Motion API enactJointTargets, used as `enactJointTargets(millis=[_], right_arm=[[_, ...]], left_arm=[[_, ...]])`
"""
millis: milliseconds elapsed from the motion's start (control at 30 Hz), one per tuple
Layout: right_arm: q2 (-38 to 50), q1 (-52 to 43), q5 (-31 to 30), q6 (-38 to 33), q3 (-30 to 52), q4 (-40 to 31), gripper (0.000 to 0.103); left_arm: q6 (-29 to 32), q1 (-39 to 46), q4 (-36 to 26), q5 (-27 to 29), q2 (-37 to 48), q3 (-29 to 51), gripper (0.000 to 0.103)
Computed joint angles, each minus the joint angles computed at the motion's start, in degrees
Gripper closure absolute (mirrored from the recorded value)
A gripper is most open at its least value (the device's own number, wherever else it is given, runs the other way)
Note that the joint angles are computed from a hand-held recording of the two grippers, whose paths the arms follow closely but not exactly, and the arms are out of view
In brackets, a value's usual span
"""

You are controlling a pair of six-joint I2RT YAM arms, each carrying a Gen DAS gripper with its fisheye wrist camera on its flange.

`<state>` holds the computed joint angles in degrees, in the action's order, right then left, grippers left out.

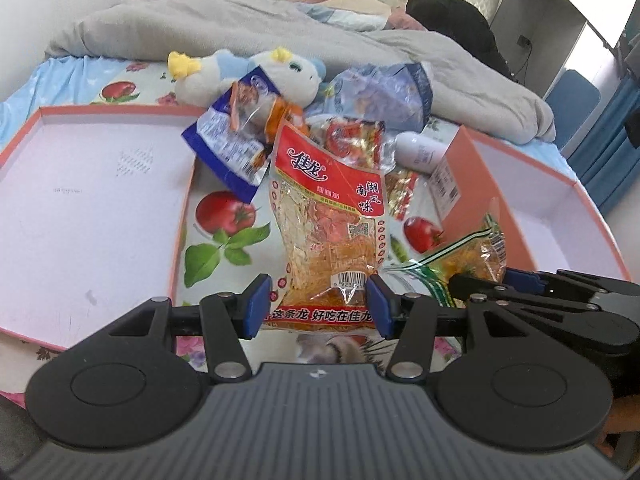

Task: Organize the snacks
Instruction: 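Lift both bags and carry them over the deep pink box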

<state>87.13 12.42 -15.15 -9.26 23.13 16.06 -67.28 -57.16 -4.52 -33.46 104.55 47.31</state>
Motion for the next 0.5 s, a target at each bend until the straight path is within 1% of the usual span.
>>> enactJointTargets(millis=[133,233,400,500], right_arm=[[-6.30,-3.35,-2.05,-0.96,1.48,-5.86,0.064],[-9.52,-6.12,-3.40,-1.09,3.48,-9.26,0.064],[-13.07,-11.32,-6.40,-1.27,7.14,-13.24,0.064],[-13.59,-14.10,-7.77,-1.87,9.90,-14.54,0.064]], left_arm=[[2.06,0.05,-5.02,-0.68,-1.88,4.64,0.045],[4.91,0.19,-8.70,-1.60,-2.22,9.55,0.045],[9.62,0.96,-12.65,-2.11,-1.24,17.92,0.045],[11.97,1.18,-14.71,-2.45,0.11,23.29,0.045]])
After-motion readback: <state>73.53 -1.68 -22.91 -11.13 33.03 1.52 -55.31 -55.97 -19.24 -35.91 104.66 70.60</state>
